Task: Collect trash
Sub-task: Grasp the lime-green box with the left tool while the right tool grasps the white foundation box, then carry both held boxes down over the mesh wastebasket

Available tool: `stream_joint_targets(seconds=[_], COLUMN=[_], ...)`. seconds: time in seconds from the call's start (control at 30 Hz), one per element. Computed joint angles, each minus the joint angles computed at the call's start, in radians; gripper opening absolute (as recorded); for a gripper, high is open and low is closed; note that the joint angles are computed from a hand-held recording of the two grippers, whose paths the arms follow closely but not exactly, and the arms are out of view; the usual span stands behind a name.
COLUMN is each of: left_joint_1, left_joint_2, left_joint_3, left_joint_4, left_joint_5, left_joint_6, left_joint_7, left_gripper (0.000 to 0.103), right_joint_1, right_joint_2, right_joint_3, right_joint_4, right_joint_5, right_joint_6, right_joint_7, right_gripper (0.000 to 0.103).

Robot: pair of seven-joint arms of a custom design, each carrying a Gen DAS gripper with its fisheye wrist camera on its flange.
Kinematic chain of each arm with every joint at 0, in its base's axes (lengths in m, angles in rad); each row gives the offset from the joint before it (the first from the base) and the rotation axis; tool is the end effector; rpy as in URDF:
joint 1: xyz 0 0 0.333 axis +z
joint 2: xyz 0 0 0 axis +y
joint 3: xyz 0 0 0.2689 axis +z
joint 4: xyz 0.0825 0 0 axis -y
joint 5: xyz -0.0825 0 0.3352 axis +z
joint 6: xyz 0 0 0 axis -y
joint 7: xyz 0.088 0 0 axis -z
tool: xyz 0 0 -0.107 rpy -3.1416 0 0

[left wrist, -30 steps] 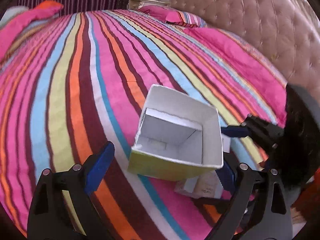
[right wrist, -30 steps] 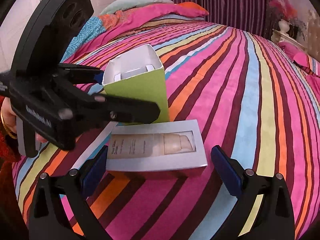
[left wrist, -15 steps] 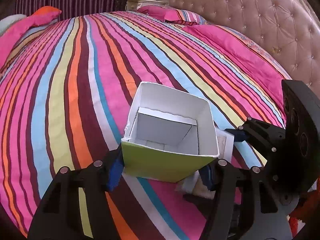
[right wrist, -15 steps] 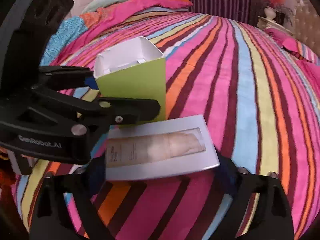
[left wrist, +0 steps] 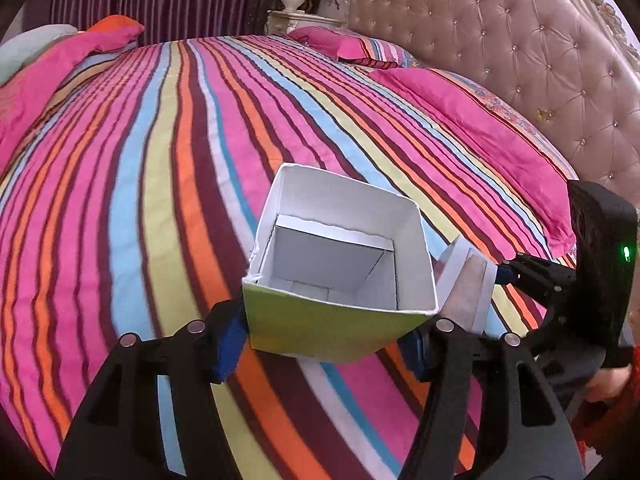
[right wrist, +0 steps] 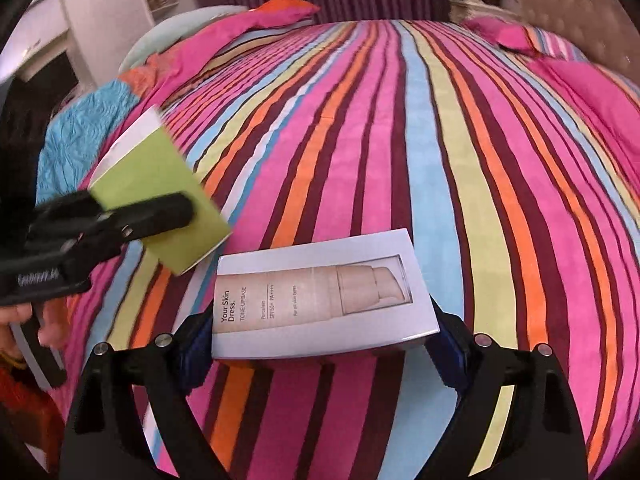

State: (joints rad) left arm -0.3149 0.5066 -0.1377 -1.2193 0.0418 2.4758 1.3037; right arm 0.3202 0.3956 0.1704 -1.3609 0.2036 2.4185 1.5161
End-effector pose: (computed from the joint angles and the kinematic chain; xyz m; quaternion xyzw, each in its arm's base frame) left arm 0.6251 -0.2756 0.5418 -0.6011 0.7092 -0.3395 0.1431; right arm 0.5907 0.2915 0.5413 -0.7831 0.5173 -0.0758 0.3367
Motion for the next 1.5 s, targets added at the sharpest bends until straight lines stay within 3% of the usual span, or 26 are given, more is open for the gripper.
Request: stream_joint_targets(seconds=[0.33,0.6,0.9,1.03,1.37,1.5], left_joint_1=[0.01,0.044,0.055,0.051,-0.033,-0.122], left_joint_2=[-0.34,-0.531,-0.777,-0.883,-1.133,-1.188], left_joint_3=[-0.017,-0.077,-0.162,-0.198,-0.268,-0.248], left_joint_4=[-0.478,-0.71,-0.954,-1.036,-1.251,-1.349], left_joint_5=[0.061,0.092,0.074,0.044,-0.084,-0.21], left_joint_6=[0.11,0.131,0.128,0.102,0.045,0.067], left_joint_7=[-0.117,-0.211,-0.294,-0.31,-0.363,-0.378], left_gripper=[0.062,0.062,0.062,0.062,0.062,0.062], right_joint_1=[0.02,0.052,0.124,0.148,0.207,0.244], right_joint_2=[-0.226,-0.373,-0.582,-0.683,-0.885,-0.931], right_joint_3=[0.002,-0.019,-0.053,-0.054,-0.036,-0.032], right_joint_4=[-0.293,-0.489,-0.706,-0.801,-0.989,-1.04], right_joint_5=[0.043,0.08,0.172,0.128,0.009,0.009], right_joint_6=[0.062,0.124,0.12,0.108,0.068,0.047], right_joint_7=[-0.008,0.029,0.05,0.109,0.328,0.425], right_gripper=[0.085,0.085,0.085,0.085,0.085,0.085])
